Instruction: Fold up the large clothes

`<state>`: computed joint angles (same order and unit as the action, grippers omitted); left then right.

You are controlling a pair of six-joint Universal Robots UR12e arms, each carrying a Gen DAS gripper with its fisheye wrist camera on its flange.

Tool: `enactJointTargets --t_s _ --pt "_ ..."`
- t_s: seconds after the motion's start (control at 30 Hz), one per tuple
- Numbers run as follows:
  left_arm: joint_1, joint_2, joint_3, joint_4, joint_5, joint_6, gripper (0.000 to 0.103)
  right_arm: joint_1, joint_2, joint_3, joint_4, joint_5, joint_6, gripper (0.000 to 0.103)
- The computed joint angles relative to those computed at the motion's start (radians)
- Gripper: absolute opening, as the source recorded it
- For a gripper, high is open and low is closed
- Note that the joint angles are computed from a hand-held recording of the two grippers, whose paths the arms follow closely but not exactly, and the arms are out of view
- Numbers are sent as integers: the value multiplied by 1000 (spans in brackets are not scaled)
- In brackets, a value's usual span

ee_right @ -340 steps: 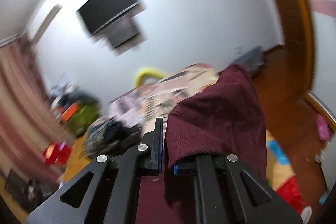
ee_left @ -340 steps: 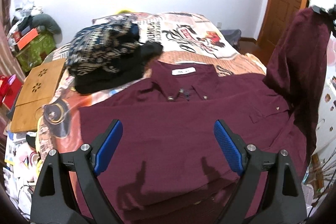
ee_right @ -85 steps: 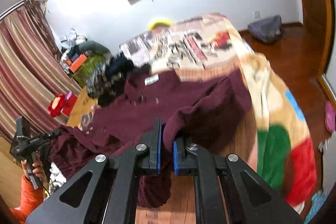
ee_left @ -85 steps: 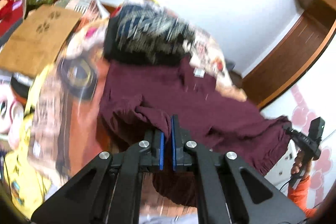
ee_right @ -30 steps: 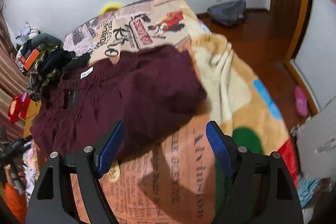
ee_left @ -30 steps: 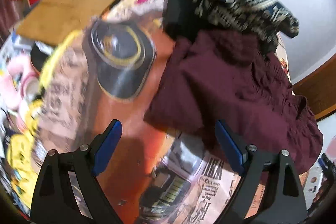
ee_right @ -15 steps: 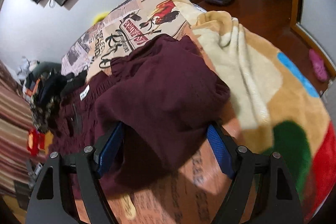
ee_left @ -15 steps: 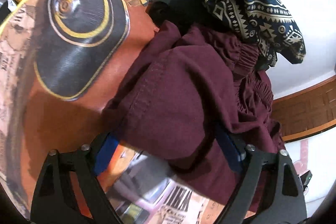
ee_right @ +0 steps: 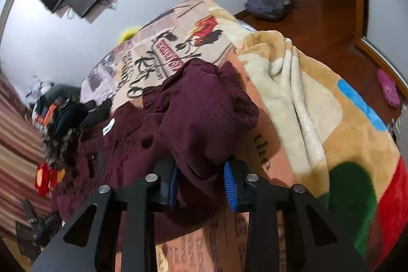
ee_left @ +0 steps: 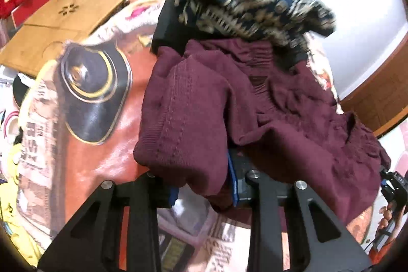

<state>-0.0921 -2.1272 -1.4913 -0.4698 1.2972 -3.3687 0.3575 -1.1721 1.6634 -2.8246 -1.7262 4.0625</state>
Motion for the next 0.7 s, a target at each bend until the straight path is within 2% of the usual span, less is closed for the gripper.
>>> enactJointTargets --t_s 0.2,0.37,0.53,0.63,0.7 --pt "13 70 -56 25 4 67 29 23 -35 26 24 18 -56 25" --pt "31 108 -111 21 2 77 29 49 -48 22 74 15 -156 27" --pt "56 101 -131 -46 -6 33 35 76 -46 0 143 -46 -207 35" --pt "65 93 -138 -90 -23 2 40 93 -44 -17 198 -111 -221 39" --pt "65 99 -150 -86 -15 -5 42 104 -44 -31 241 -159 -234 44"
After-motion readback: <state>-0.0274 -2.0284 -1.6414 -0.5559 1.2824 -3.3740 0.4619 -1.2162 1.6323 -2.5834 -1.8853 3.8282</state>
